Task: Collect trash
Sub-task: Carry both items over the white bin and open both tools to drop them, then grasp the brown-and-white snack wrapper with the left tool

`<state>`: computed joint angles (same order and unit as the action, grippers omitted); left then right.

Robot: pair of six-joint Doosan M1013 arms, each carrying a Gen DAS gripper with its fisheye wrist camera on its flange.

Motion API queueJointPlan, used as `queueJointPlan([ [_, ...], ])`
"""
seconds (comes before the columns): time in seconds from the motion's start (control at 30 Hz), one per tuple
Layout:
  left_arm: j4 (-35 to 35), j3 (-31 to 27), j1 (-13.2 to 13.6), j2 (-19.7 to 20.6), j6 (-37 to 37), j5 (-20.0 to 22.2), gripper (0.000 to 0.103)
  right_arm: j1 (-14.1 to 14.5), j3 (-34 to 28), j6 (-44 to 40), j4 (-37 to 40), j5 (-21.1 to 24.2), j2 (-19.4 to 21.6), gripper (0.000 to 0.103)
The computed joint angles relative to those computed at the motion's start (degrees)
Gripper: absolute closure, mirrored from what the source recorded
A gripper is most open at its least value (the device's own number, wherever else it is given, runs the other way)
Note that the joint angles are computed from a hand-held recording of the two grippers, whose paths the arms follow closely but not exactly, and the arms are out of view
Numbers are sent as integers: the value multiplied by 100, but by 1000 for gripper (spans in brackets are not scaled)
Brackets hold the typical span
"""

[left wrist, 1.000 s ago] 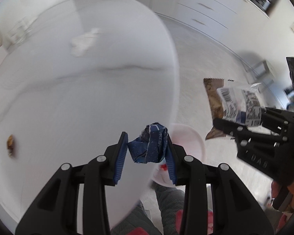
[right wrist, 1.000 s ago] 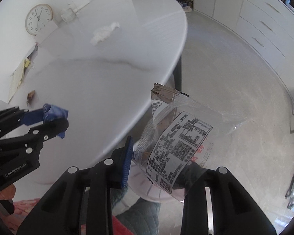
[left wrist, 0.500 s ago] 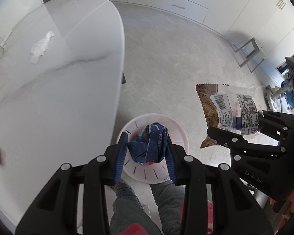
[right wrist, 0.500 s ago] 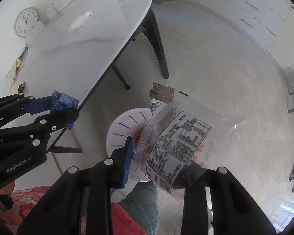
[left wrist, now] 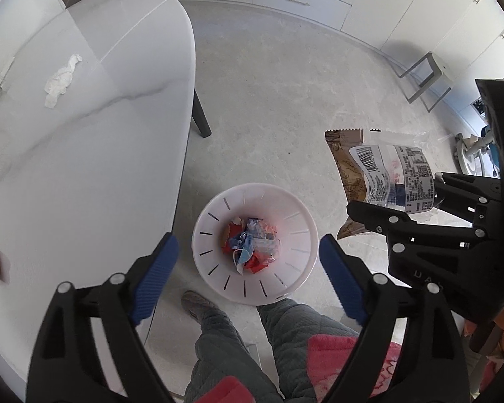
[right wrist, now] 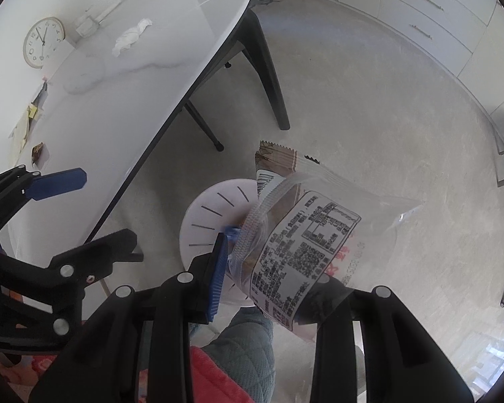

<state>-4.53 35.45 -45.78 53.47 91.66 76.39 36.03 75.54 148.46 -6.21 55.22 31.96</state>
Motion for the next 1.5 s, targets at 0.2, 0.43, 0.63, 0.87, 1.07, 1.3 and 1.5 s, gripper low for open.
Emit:
queueJointPlan([
  [0.2,23,139,40,-94,-8,-89,16,-2,-1,2,-14,6,3,71],
  [0.43,132,268,113,-211,-92,-199,15,0,-54,-95,91,18,61,71],
  [0.63,459,624,239,-448,-266,-495,12,10,-162,-537,496,-50,207,70],
  [0.87,598,916,463,-610,-638,-524,12,75,-507,-764,723,253,503,37],
  [1.07,661,1042,626,-701,-778,-644,12,162,-1016,-468,338,703,710,13],
  [1.3,771,1239,903,-854,-1120,-931,12,288,-2131,-406,-436,1148,1093,3],
  [1.5,1091,1409,1283,-944,-1446,-1109,8,325,-3478,-735,-545,1510,1731,3],
])
